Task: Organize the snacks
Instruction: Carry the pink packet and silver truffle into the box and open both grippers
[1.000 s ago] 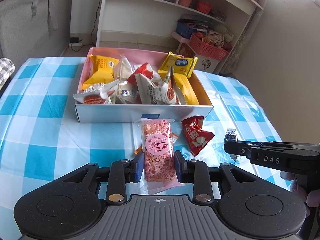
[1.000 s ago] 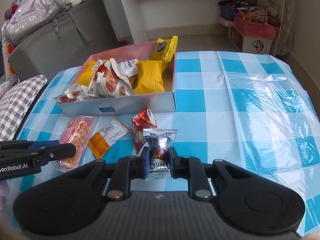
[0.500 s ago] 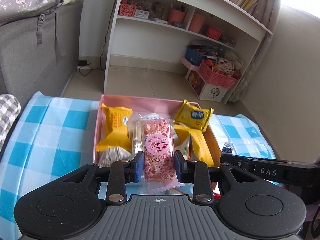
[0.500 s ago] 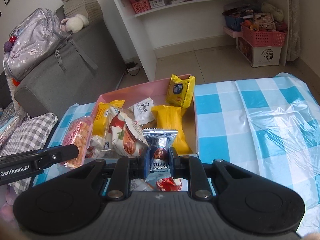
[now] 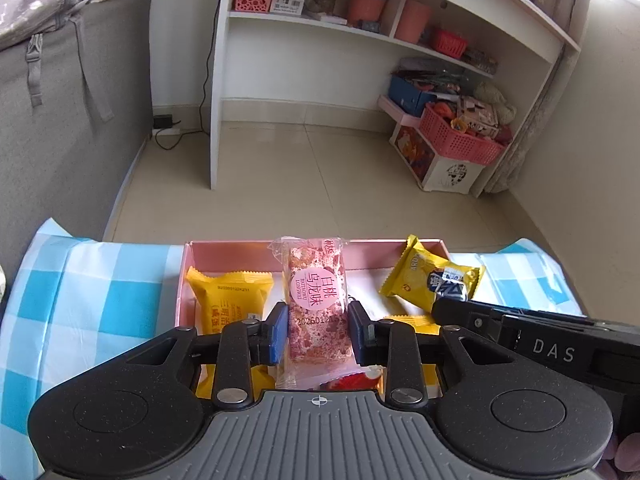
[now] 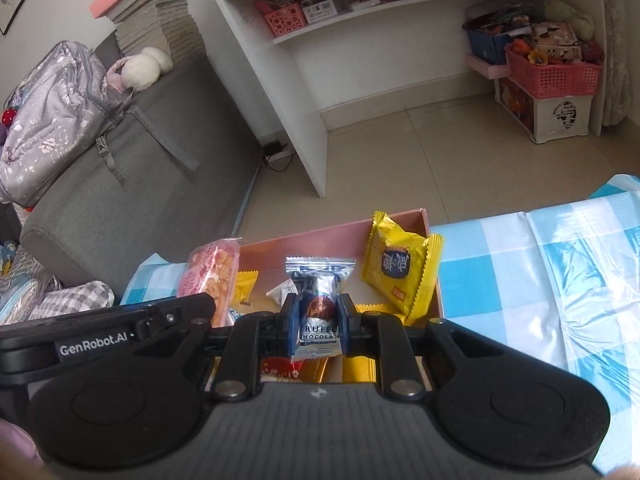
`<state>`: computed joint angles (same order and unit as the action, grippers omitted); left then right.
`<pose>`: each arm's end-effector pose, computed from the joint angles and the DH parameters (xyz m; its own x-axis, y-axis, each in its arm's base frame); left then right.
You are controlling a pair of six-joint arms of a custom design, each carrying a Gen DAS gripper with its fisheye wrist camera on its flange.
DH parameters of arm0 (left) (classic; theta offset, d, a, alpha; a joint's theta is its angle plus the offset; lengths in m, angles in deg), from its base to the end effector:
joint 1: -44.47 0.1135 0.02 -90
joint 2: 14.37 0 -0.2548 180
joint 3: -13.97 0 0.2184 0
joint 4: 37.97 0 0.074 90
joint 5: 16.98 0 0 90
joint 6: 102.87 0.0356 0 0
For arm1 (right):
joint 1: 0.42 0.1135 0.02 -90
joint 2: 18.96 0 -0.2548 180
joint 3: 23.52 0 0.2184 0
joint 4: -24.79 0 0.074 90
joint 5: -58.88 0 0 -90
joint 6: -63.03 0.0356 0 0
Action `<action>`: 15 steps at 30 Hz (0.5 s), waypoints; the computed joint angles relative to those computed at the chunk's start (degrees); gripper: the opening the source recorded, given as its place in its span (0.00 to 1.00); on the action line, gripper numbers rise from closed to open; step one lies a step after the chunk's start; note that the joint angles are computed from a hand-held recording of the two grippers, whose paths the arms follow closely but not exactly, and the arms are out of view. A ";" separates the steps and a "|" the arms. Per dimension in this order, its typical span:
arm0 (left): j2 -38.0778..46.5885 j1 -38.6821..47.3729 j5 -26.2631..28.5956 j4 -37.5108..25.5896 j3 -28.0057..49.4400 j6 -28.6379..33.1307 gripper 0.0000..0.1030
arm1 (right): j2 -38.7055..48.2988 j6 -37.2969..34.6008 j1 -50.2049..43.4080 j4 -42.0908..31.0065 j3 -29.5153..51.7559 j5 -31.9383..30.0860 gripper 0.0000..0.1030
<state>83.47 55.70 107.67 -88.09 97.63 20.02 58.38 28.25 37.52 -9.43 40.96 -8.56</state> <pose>0.3093 0.0408 0.2193 -0.6978 0.3169 -0.6424 0.5485 0.8132 -0.1947 0.2054 0.1429 0.2352 -0.6266 0.4733 -0.6192 0.2680 0.8769 0.3991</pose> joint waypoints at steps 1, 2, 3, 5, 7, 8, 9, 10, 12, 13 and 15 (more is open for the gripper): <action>0.48 -0.80 -0.63 0.68 -0.05 0.05 0.28 | 0.65 -0.07 -0.79 0.56 -0.03 -0.49 0.17; 0.95 -1.50 -1.14 1.16 -0.02 -0.20 0.28 | 1.17 0.24 -1.33 0.73 0.15 -0.85 0.17; 1.33 -2.09 -1.64 1.60 -0.01 -0.39 0.28 | 1.53 0.43 -1.94 1.15 0.01 -1.35 0.17; 2.04 -3.33 -2.60 2.35 -0.02 -0.30 0.28 | 2.35 0.75 -3.06 1.76 -0.09 -2.40 0.17; 2.38 -4.37 -3.28 3.27 -0.36 -0.16 0.28 | 3.06 0.63 -3.31 1.67 0.27 -2.55 0.17; 2.50 -4.67 -3.39 3.61 -0.51 -0.16 0.28 | 3.25 0.60 -3.25 1.59 0.42 -2.48 0.17; 2.60 -4.89 -3.37 3.84 -0.67 -0.21 0.29 | 3.68 0.65 -3.20 1.50 0.80 -2.41 0.17; 2.81 -5.26 -3.32 3.92 -0.65 -0.40 0.29 | 3.78 0.79 -3.09 1.32 0.96 -2.32 0.18; 3.10 -5.55 -3.70 4.05 -0.63 -1.13 0.30 | 4.47 1.66 -2.79 0.09 2.27 -1.53 0.23; 3.04 -5.62 -3.88 4.47 -0.80 -1.75 0.31 | 4.48 2.02 -2.54 -0.32 2.51 -1.02 0.27; 2.87 -5.38 -3.51 4.42 -0.89 -1.63 0.32 | 4.42 1.81 -2.47 -1.30 3.03 -0.75 0.29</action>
<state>86.35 50.32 104.15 -83.67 96.73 18.39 62.80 30.06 35.05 -10.74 44.00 -9.31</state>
